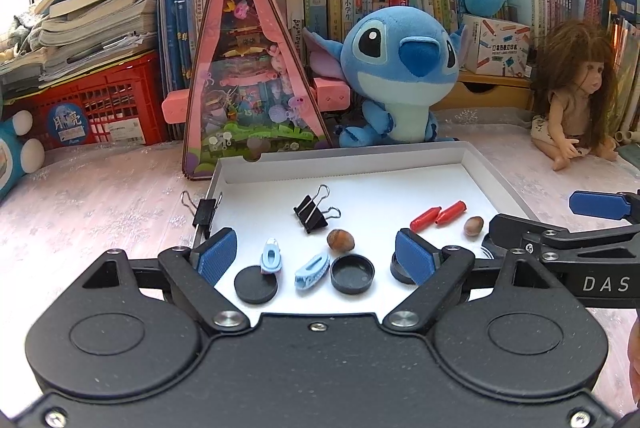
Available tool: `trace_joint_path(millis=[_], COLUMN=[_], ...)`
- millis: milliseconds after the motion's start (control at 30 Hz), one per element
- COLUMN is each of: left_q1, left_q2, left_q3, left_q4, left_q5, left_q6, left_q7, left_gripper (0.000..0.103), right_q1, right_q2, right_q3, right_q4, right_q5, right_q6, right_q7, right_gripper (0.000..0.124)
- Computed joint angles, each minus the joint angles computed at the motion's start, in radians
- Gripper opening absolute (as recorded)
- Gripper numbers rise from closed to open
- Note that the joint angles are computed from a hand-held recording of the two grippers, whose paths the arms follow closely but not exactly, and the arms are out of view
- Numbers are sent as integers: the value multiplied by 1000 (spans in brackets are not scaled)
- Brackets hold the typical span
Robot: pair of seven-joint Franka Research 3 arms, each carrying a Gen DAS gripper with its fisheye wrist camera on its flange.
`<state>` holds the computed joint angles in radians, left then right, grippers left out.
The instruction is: Organize rigid objects
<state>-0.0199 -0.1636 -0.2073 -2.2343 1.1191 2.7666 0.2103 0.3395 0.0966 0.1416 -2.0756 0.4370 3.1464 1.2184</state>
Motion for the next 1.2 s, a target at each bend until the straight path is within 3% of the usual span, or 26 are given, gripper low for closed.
trace_joint_path(millis=[367,967,1200], left_q1=[9,38,46], left_q2=[-73,-177,-199], left_q3=[-15,-63,-82], left_q4=[-73,-189,-230], left_q5=[-35,-109,-109], left_q6=[28,50,40], left_q7=[-5,-16,-35], left_gripper=[85,86,87], right_q1=[-4,82,97], right_q2=[-51,-129,-148], right_q3=[28,-22,-33], right_q4=[-49,-140,-185], right_q5=[126,292,257], right_q6=[13,40,49], right_q7=[-125,-287,-251], right_gripper=[103,103,103])
